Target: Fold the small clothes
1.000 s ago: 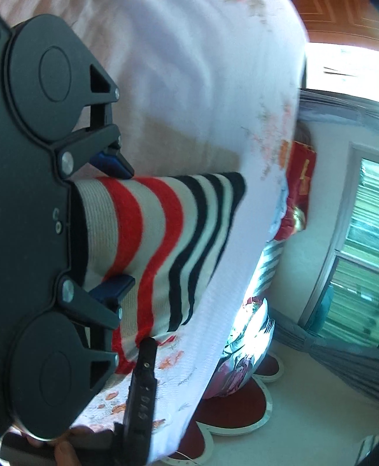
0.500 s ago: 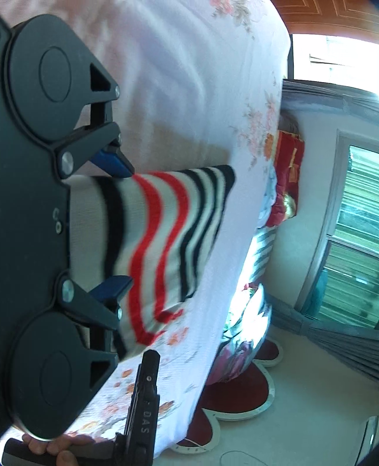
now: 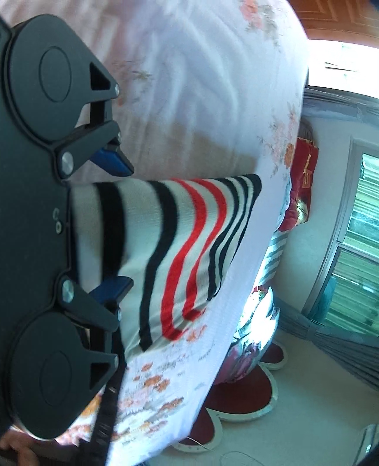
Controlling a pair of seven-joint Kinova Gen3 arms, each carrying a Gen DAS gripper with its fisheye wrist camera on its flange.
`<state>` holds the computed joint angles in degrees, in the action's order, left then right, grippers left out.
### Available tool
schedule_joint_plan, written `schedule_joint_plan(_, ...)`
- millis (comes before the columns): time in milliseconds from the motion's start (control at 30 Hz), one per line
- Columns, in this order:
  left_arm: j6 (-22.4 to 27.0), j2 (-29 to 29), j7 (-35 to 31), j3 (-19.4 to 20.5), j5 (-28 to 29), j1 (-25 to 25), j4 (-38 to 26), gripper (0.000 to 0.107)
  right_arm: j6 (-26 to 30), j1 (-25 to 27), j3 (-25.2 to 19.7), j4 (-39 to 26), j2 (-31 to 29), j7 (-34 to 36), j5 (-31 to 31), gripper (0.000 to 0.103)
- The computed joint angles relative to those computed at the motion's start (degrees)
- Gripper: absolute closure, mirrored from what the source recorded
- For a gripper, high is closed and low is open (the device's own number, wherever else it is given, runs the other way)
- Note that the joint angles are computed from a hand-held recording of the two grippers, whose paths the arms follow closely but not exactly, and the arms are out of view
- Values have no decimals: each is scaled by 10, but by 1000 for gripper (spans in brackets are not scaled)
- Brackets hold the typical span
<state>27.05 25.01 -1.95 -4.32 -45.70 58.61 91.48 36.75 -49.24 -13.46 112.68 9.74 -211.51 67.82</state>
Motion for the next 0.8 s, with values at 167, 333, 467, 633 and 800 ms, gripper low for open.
schedule_joint_plan(167,18,20,-22,12,19,-1,-9,31,2,-11,6,3,26,-8,-31,68)
schedule_joint_plan(333,39,25,-31,7,18,7,-18,20,41,-35,15,-7,44,7,-31,50)
schedule_joint_plan(467,84,32,-60,29,45,-7,-46,6,41,-35,16,-6,44,11,-33,47)
schedule_joint_plan(633,160,50,-89,49,83,-15,-101,4,49,-33,16,-21,45,59,-62,47)
schedule_joint_plan(800,265,84,-68,33,62,31,-169,5,37,-25,20,-26,41,95,-89,47)
